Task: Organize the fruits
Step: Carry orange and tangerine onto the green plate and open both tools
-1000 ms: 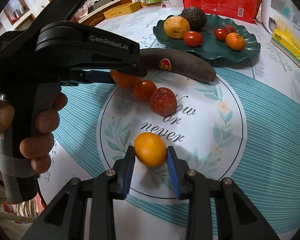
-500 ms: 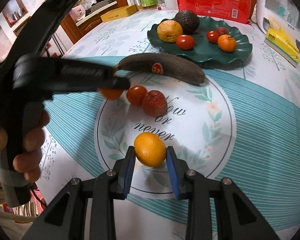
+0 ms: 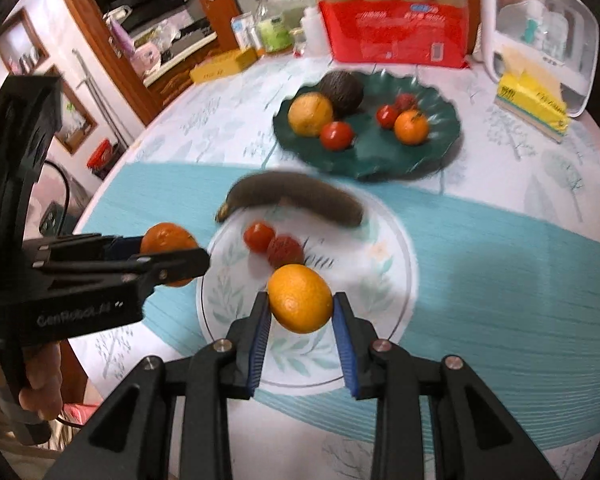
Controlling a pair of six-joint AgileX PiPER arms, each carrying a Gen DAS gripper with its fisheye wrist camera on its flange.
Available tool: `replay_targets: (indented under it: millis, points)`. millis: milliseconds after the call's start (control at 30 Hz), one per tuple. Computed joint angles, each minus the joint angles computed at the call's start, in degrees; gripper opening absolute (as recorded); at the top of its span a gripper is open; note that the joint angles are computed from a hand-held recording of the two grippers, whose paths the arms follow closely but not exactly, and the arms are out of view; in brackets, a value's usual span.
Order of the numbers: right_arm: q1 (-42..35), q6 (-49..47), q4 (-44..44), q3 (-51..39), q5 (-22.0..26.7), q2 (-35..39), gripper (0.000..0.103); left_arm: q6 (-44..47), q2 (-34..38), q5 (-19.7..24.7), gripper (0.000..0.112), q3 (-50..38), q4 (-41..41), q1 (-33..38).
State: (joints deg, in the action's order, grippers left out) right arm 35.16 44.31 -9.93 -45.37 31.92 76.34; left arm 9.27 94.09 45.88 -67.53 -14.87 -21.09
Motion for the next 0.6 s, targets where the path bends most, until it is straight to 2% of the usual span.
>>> replay_targets:
  millis: [100, 267, 433, 533, 600]
  points:
    - [-3.41, -3.20, 0.03, -3.71, 3.27, -1.45, 0.031, 0.35, -0.21, 2.68, 0.042, -6.39, 2.04, -1.13]
    - [-10.26, -10.23, 0.38, -13.33, 8.43, -2.21, 0.031, 1.79, 3.82, 7.50, 0.042, -21.14, 5.32, -2.50]
    - [-17.28, -16.80, 2.19, -24.96, 11.53, 1.44, 0.031, 5.27, 12.65, 12.91, 0.042, -41.36, 9.60, -5.12]
    - [-19.65, -17.76, 1.04, -30.65, 12.52, 5.06, 0.031, 8.16, 19.84, 15.90, 0.042, -54.12, 10.99, -6.48]
    - [-21.00, -18.59, 1.49, -32.69, 12.51, 7.34, 0.031, 9.66, 26.13, 19.77, 0.042, -64.38, 10.19, -6.80]
